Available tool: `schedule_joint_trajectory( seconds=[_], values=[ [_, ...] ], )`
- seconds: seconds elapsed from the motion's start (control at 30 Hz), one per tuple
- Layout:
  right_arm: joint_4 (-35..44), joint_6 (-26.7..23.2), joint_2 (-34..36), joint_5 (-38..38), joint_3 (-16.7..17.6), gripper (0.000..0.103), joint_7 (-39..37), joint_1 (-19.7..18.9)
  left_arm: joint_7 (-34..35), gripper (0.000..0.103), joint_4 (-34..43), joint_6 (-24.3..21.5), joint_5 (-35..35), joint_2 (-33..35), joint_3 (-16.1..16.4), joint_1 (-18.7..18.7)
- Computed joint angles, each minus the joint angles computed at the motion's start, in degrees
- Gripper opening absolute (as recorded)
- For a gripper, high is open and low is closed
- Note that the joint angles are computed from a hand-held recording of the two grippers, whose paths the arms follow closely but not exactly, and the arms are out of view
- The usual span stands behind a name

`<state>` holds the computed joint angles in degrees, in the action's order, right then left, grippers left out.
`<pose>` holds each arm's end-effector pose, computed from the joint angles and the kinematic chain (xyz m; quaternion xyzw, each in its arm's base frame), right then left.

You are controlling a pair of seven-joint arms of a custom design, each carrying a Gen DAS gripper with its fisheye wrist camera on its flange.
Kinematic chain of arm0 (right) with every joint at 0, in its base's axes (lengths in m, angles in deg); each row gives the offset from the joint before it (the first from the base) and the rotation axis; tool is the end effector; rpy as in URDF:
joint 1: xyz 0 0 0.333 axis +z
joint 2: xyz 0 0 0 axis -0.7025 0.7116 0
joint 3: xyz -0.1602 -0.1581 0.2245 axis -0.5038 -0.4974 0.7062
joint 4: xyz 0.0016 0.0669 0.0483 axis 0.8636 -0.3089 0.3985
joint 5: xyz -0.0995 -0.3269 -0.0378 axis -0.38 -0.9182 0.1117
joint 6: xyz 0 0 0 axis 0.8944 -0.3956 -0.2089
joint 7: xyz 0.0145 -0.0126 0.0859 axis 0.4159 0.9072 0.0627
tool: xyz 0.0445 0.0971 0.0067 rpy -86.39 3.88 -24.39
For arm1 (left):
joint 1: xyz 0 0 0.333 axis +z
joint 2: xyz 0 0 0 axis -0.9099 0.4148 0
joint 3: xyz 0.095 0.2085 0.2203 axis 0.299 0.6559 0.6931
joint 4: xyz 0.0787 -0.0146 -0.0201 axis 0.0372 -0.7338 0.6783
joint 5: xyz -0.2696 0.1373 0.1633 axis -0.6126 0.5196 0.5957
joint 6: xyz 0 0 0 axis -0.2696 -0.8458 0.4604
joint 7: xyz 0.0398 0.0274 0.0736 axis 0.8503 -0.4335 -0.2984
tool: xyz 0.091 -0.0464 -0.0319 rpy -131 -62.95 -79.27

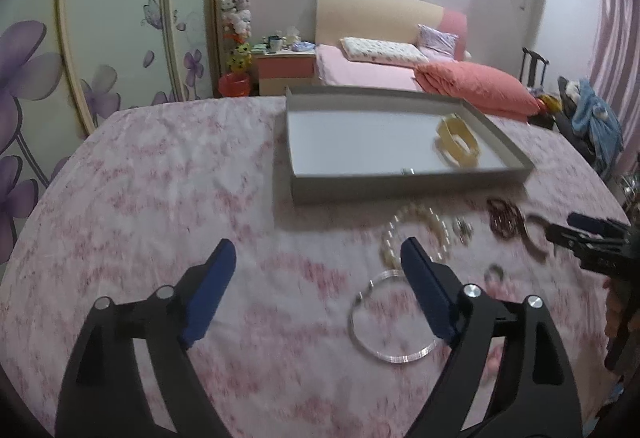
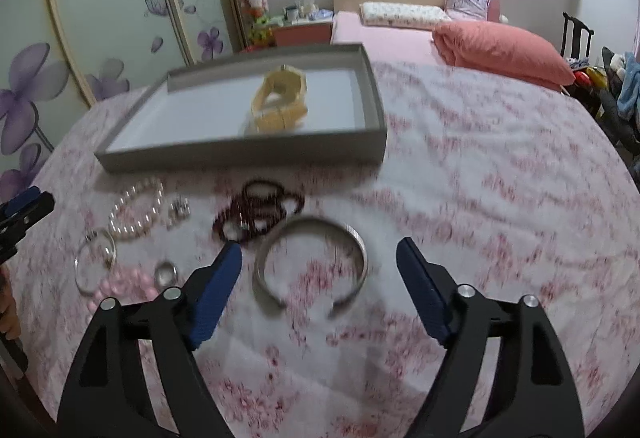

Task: Organize jewelry
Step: 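Withdraw both grippers from the tray back over the jewelry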

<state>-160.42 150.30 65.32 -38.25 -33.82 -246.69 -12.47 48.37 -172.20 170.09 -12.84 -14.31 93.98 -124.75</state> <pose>0.4577 0.3465 0.3266 -0.6281 0.6953 -0.2181 0.2728 0.5114 -0.3257 0.3274 -0.5616 0.7221 -0.3299 0.2333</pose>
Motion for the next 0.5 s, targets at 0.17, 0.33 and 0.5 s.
schedule_joint_trajectory(
  seconds=[0.17, 0.33, 0.5],
  values=[
    [0.81, -0.4, 1.76, 3.81, 0.29, 0.086, -4.49, 0.07, 2.23, 0.088, -2.91, 1.55, -0.31, -1.39, -2.1, 0.13],
    [2.98, -1.57, 4.2, 10.09, -0.02, 0.086, -10.44, 0.29, 5.76, 0.092, -3.89, 2.28, -0.89, -2.3, -6.71, 3.08],
    [4.06, -2.93, 4.69, 9.67, -1.54, 0.068, -11.19, 2.46, 6.78, 0.094, -2.17, -0.07, -1.69, -0.66, -4.69, 0.77]
  ],
)
